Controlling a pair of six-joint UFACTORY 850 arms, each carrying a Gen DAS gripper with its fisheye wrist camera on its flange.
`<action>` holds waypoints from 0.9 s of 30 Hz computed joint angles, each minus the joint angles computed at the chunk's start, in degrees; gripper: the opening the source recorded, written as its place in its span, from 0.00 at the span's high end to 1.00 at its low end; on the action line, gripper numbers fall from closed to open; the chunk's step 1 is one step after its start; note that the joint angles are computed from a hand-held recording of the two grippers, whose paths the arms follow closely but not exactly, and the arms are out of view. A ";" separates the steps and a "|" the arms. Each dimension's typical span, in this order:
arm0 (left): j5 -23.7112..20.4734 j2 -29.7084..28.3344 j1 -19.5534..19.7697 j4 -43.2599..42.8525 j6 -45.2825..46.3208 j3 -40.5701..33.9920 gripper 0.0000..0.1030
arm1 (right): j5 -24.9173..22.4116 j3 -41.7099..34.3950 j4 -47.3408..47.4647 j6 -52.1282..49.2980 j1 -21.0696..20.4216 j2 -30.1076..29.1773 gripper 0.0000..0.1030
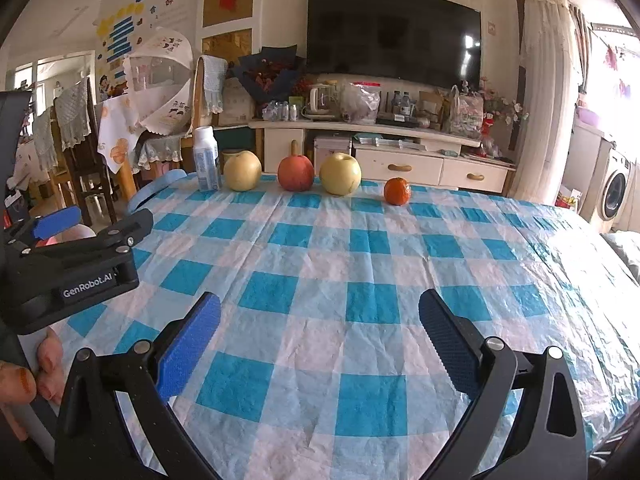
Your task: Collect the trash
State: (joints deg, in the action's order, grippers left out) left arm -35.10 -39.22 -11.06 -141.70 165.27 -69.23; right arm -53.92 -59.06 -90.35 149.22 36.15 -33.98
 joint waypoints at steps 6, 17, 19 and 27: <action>0.07 -0.11 -0.15 -0.06 0.20 -0.07 0.04 | -0.45 -0.05 -0.35 -0.15 -0.02 -0.30 0.05; 0.00 -0.19 -0.42 -0.82 1.07 -0.02 0.04 | -0.06 0.47 -1.17 1.69 -0.62 -0.46 0.05; 0.17 -0.22 -0.46 -0.82 1.31 -0.09 0.04 | -0.02 0.58 -1.51 1.90 -0.81 -0.44 0.05; 0.16 -0.23 -0.53 -0.67 1.18 -0.13 0.04 | 0.11 0.74 -2.32 1.46 -1.37 -0.17 0.05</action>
